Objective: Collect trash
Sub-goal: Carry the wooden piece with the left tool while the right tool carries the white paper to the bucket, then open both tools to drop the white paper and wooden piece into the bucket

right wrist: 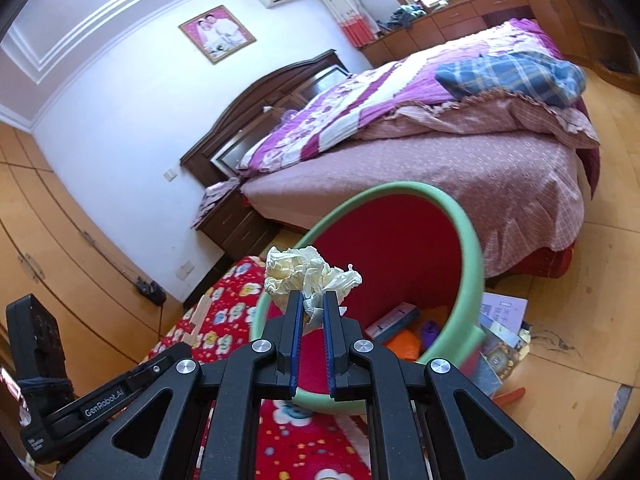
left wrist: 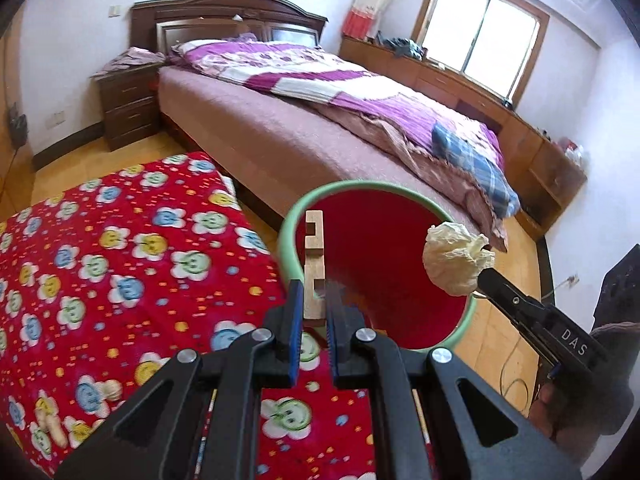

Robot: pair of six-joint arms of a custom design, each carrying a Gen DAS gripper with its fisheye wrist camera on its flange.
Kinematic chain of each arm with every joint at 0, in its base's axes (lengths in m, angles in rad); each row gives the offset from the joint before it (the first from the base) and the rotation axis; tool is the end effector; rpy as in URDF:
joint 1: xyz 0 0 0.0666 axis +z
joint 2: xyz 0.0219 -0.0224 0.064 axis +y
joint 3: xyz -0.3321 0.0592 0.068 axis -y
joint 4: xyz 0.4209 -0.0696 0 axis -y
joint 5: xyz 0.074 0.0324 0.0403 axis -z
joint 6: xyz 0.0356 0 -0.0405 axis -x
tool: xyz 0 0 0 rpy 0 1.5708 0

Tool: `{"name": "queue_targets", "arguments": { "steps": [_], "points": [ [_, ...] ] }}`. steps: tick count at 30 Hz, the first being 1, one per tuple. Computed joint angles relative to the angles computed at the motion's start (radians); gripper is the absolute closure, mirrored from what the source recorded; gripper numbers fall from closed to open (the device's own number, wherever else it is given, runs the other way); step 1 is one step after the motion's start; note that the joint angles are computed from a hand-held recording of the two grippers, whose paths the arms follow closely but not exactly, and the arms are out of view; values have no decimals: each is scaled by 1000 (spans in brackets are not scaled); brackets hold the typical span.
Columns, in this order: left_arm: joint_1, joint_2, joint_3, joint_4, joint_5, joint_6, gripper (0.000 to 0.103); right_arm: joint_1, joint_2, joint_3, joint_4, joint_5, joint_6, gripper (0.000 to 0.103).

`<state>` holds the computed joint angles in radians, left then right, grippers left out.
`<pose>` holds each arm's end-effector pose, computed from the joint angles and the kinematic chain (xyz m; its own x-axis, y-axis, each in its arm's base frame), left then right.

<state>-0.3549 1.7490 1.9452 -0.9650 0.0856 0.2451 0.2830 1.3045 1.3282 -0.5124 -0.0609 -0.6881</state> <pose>0.5980 -0.2253 0.4512 -0.7305 0.0129 -0.6828 0.2336 0.9442 -0.2321 0.4964 0.1462 0.4273 -0.5580 0.4979 -0.6639 0.0311 0.8120 0.5828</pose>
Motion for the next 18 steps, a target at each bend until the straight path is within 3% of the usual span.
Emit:
{"name": "queue_targets", "arguments": {
  "steps": [12,16,18],
  "points": [
    [-28,90,73,-49,17,-2,93,-41,-2,-35,-18,-22,-26,89],
    [-27,81,64,-54,5,2,84,-42,4,-32,-24,-24,-28,84],
    [-24,70,51,-49,-2,6,80,-39,4,-30,-28,-22,-30,74]
  ]
}}
